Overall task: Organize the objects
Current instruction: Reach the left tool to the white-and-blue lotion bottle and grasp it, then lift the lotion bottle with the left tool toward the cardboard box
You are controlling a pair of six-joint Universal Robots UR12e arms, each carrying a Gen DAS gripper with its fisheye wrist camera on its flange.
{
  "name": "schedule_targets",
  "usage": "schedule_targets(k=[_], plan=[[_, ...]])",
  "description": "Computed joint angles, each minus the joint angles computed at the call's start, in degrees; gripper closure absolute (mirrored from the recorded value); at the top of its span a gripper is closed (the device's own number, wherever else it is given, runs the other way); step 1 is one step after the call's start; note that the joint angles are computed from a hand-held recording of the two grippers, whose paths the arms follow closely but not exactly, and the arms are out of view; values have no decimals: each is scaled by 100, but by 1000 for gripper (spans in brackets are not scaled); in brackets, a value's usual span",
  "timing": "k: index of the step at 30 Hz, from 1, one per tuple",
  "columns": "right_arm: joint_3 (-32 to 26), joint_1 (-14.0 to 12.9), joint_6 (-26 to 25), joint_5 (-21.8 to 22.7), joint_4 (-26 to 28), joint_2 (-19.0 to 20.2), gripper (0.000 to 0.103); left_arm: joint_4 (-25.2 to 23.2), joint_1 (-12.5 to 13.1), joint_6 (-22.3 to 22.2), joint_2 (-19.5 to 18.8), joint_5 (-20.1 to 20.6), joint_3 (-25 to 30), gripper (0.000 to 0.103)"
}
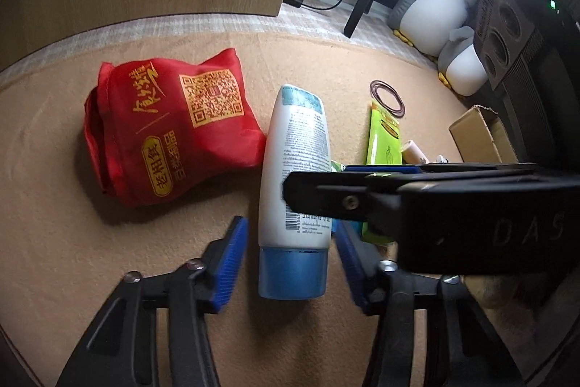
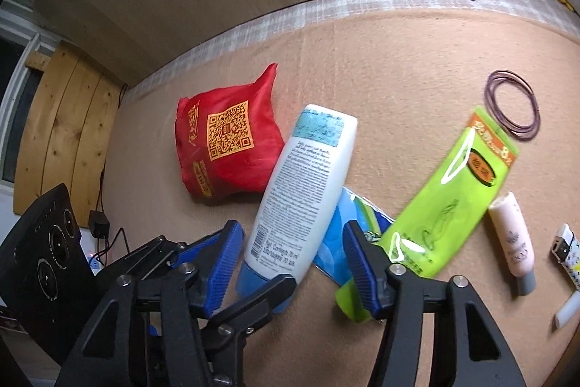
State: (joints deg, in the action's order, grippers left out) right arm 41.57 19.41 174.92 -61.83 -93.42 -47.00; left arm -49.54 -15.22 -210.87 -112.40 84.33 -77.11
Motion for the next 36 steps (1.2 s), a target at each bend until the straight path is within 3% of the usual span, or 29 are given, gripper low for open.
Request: schedule_targets(k=[6, 11, 27, 32, 36], plan=[[-45, 72, -106, -177, 79, 40, 57, 109, -14, -130, 31, -47, -100, 59], [128, 65, -146, -78, 68, -55, 58, 241, -44, -331, 135, -83, -280, 60], [1744, 1, -692, 96, -411, -992, 59, 570, -504, -1241, 512, 156, -864, 61], [2127, -49, -637, 132, -755, -1203, 53, 338, -611, -1137, 521, 505, -795, 44], [2097, -101, -483, 222, -671, -1171, 50, 346, -573, -1147, 541, 467, -818, 43]])
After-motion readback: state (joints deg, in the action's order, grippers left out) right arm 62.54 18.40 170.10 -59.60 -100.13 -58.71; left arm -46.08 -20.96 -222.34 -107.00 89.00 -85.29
